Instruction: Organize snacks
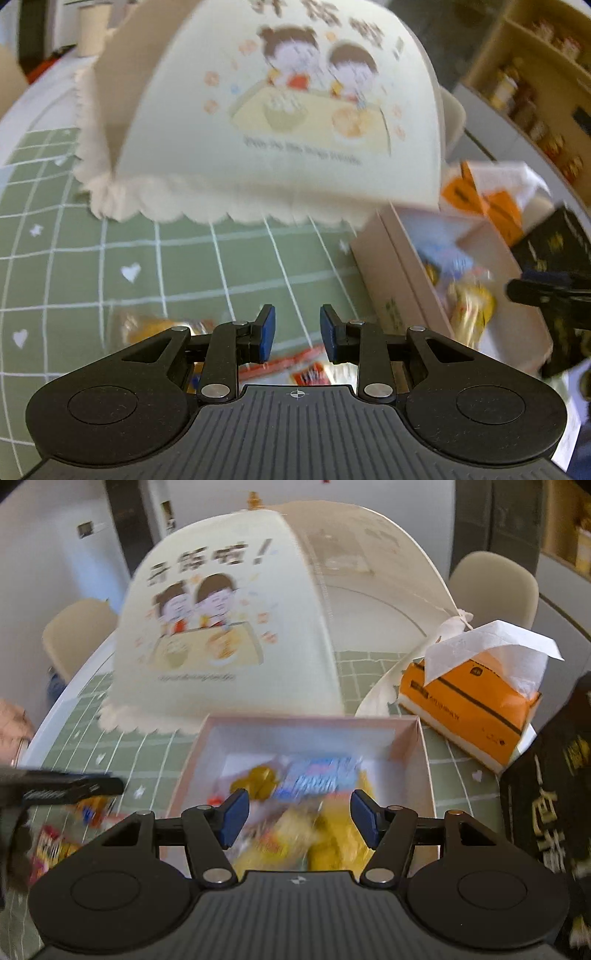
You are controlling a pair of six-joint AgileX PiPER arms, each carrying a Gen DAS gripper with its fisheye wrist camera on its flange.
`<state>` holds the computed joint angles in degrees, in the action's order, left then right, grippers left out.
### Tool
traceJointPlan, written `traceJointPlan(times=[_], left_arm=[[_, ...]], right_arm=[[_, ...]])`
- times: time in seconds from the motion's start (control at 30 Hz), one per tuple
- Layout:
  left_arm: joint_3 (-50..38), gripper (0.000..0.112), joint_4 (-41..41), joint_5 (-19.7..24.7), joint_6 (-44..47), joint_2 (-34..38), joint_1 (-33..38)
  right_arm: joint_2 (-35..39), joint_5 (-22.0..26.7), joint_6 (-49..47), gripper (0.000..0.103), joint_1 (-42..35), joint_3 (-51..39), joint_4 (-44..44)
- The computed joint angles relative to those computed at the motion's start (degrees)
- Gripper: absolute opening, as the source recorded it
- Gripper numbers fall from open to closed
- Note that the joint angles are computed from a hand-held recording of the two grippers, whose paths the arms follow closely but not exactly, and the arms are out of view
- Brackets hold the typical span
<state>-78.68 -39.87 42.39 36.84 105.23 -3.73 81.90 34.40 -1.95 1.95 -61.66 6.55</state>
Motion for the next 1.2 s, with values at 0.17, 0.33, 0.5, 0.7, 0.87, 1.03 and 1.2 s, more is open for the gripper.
traceJointPlan(times=[0.17,0.33,0.5,0.7,0.87,1.03,1.2], left_arm=[[5.7,0.030,-1.6,3.3,7.3,-2.6,-0.2],[16.2,0.030,-5.2,5.7,15.8,-9.8,0.6],[26.1,0.030,-6.9,8.3,18.1,-17.4,2.8],[33.7,0.030,-1.9,5.1,8.8,-29.0,4.9],[36.7,0.030,-3.8,11.4,1.1,-34.0,12.5],[40.0,0.030,-1.8,9.6,-3.4,-37.9,10.1],[35.8,0.030,-0.4,5.7,-1.8,-38.5,10.7]], right_arm=[[-11.7,2.2,6.5,0.064,4.6,8.0,-5.9],[-20.5,1.7,8.2,0.071,11.5,17.0,-6.3],[-19.5,-1.6,23.2,0.071,24.2,23.7,-15.9],[-20.3,0.3,42.6,0.071,36.5,27.3,-28.3],[-22.8,5.4,55.8,0.071,43.2,30.3,-40.0],[-23.3,8.4,62.7,0.071,45.6,31.5,-44.6],[-27.0,10.6,64.7,0.071,50.6,32.6,-45.1]])
